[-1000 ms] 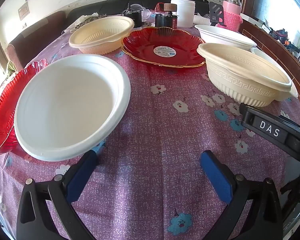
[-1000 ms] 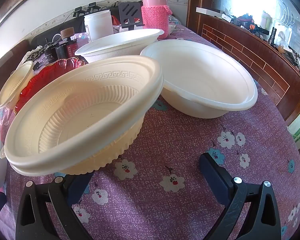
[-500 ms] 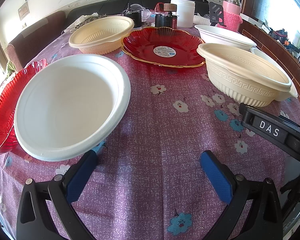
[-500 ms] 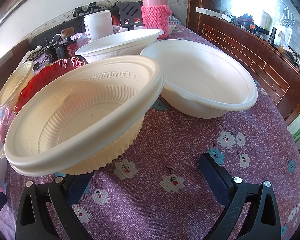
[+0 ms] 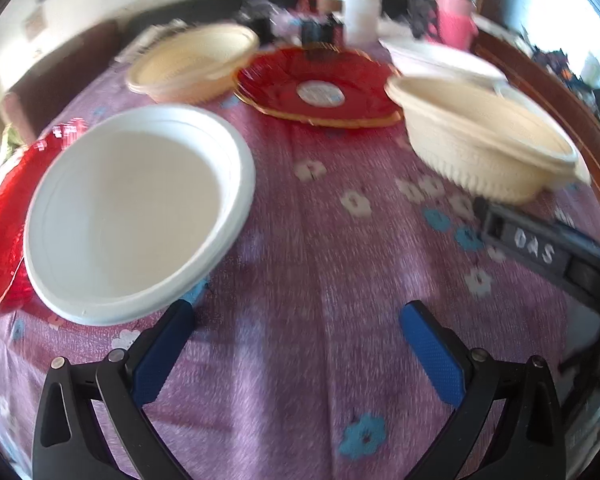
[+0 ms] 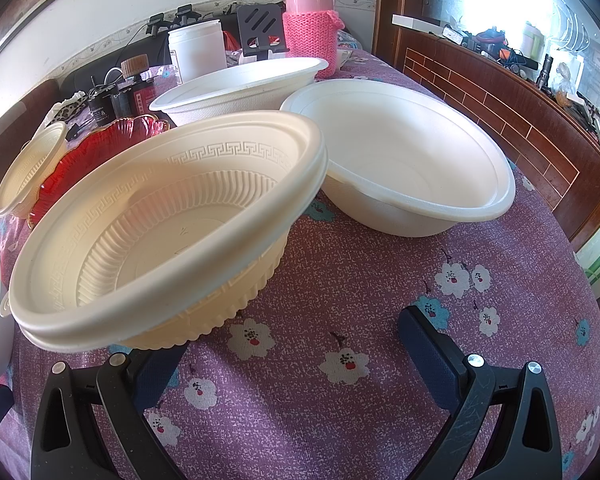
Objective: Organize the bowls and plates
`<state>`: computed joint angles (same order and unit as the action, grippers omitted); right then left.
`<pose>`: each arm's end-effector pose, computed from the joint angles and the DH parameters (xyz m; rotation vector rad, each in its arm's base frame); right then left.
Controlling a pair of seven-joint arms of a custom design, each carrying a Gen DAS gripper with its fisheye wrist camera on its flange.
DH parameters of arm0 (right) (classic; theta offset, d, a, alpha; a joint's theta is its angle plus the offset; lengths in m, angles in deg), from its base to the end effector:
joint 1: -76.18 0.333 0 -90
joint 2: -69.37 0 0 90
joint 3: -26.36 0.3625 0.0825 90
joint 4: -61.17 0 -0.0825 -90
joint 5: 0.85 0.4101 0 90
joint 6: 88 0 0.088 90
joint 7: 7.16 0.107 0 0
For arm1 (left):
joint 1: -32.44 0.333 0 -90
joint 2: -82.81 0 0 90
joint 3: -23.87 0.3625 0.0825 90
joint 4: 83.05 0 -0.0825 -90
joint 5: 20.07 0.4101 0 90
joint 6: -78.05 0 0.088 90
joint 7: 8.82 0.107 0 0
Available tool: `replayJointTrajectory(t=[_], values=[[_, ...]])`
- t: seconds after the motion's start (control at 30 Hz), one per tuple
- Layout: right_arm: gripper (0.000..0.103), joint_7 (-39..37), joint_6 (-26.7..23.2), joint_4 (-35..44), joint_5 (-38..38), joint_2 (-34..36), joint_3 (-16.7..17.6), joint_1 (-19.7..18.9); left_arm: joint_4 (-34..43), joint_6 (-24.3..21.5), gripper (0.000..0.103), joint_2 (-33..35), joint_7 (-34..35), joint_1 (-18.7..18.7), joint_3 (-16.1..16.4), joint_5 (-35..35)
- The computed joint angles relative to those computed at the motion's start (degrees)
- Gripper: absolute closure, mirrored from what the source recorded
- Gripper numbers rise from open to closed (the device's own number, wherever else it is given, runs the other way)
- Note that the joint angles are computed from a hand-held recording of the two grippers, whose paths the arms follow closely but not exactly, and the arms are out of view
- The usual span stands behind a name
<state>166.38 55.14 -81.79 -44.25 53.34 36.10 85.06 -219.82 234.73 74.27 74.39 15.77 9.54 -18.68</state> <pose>0.4438 0.1562 0.4421 -1.3045 2.3996 -0.7696 0.4520 -0.2765 0.4601 -1.4987 2.3857 -0.6020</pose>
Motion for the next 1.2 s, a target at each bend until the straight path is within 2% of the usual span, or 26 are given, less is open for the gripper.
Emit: replayJointTrajectory(t=[0.07,0.17,0.4,0.47,0.57,0.63,0.73,0.83,0.93,1.03,1.07,1.1,1.17,1.2], values=[[0.001,0.0,0.0,0.0,0.0,0.0,0.0,0.0,-0.2,-1.7,0.0,-0.7,3.1,-0.7,0.7,-1.9],[0.001,0.0,0.0,0.0,0.0,0.0,0.0,0.0,-3.3,2.0,0.0,-2.5,2.9,-0.5,0.2,-1.5],[0.001,0.0,0.0,0.0,0.0,0.0,0.0,0.0,-4.4,2.3,0.0,-3.6,2.2,-0.6,-0.1,-0.4],[0.001,-1.2,0.6,-0.2,1.0,-0.2,-0.5,0.3,-4.5,1.4,0.0,-3.9,4.7,-1.7,0.9,-2.4],[0.001,-10.0,1.4,-0.5,8.0,-0.9,-2.7,2.1,-5.2,-1.7,0.0,-6.0,14.2,-5.5,4.6,-12.1],[0.001,-11.9,-0.2,-1.6,11.1,-2.7,-2.0,2.2,-6.8,-3.9,0.0,-9.1,22.8,-8.7,8.3,-21.9],[0.001,-19.1,-1.9,-2.3,17.8,-4.6,-2.8,4.1,-8.8,-6.8,0.0,-13.7,30.4,-9.6,10.6,-29.4],[0.001,-25.3,-1.2,-4.5,21.5,-6.9,-2.8,4.8,-9.7,-10.3,0.0,-17.3,36.3,-9.3,13.5,-35.8],[0.001,-26.8,-1.1,-7.5,23.3,-10.5,-1.1,4.9,-9.7,-12.4,0.0,-19.4,38.7,-6.9,15.0,-39.7],[0.001,-26.1,-0.9,-10.5,24.0,-14.3,1.2,4.7,-9.2,-11.8,0.0,-19.2,38.1,-3.2,14.3,-40.5],[0.001,-24.9,-0.5,-11.5,23.6,-15.5,2.3,4.3,-9.1,-11.4,0.002,-18.8,37.2,-2.1,13.7,-40.4],[0.001,-24.4,-0.6,-12.1,23.5,-16.3,2.9,4.2,-9.0,-11.5,0.009,-18.4,36.4,-1.3,13.6,-40.4],[0.001,-25.2,-2.9,-11.8,26.2,-17.1,2.4,5.6,-7.9,-13.4,0.018,-17.1,36.2,-0.3,14.7,-41.6],[0.001,-25.6,-3.0,-12.1,28.3,-18.2,1.6,6.6,-7.8,-13.7,0.018,-16.9,36.0,0.4,14.6,-42.0]])
